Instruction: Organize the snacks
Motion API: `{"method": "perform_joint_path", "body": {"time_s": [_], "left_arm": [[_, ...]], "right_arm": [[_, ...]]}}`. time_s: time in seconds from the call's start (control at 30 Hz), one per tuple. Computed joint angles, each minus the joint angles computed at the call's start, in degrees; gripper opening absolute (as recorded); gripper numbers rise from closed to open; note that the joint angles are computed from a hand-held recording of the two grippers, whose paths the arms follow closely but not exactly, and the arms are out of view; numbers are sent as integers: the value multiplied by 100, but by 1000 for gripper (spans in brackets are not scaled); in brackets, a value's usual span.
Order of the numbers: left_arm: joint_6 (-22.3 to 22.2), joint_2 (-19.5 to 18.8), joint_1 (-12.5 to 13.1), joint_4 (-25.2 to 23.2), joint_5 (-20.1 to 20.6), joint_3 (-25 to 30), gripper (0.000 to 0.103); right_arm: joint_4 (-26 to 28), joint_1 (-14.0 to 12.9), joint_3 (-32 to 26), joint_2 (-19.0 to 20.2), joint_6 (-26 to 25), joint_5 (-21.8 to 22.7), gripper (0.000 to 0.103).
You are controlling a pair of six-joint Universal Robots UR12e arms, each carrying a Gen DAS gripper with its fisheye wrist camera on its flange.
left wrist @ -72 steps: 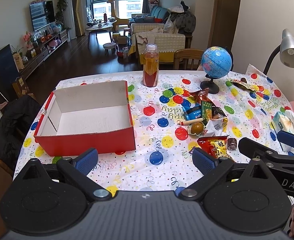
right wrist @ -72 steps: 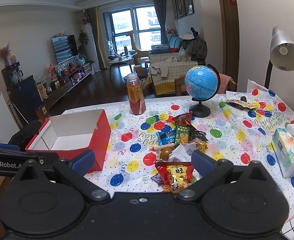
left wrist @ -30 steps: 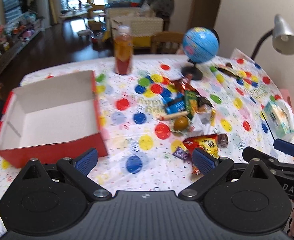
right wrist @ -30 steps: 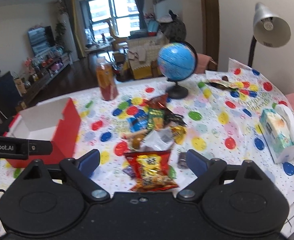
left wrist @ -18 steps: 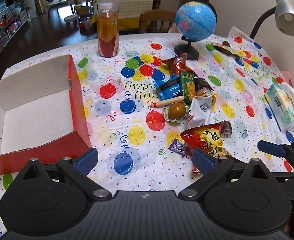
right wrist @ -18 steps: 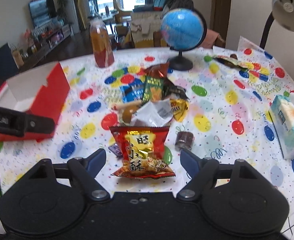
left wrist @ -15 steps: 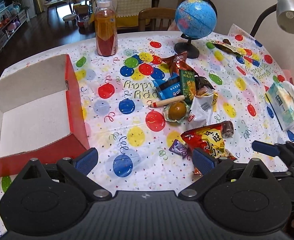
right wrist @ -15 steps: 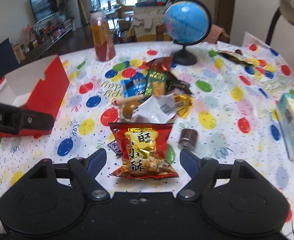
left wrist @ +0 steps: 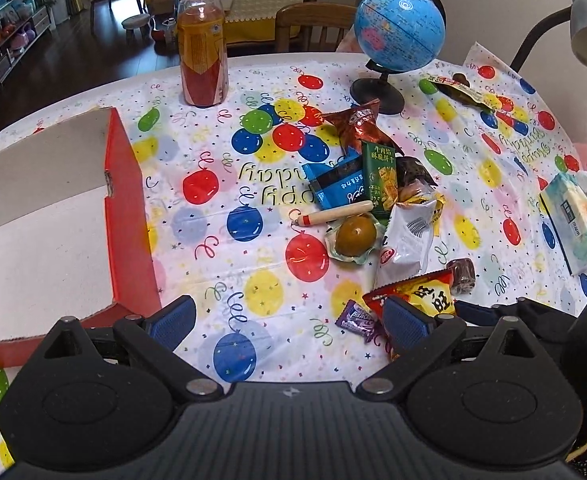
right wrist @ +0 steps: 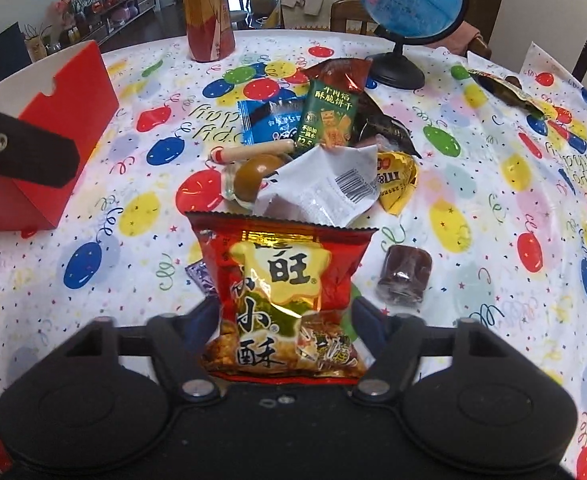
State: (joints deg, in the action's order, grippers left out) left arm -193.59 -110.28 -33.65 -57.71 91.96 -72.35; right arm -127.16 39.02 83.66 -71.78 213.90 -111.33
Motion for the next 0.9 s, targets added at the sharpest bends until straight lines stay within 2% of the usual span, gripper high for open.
{"method": "perform_joint_path", "body": {"time_s": [0.07, 0.13, 0.3, 0.5, 0.6, 0.9], "left_arm": [[12, -32, 8, -49, -76, 54, 101], [29, -66, -1, -78, -104, 109, 101], [135, -225, -58, -184, -161, 342, 101], [361, -581, -169, -367, -273, 807, 101], [606, -816, -269, -471, -171, 1072, 101], [1076, -1425, -433, -1033, -159, 1738, 100]], "right_arm": [[-77, -19, 16, -4, -26, 31, 64], [-164, -20, 72, -45, 5, 57, 53], [-268, -34, 208, -192, 219, 164, 46], [-291, 4, 480, -493, 585, 53, 45], [-191, 24, 611, -654, 838, -86, 45], [103, 74, 960, -1050, 1647, -359, 45]]}}
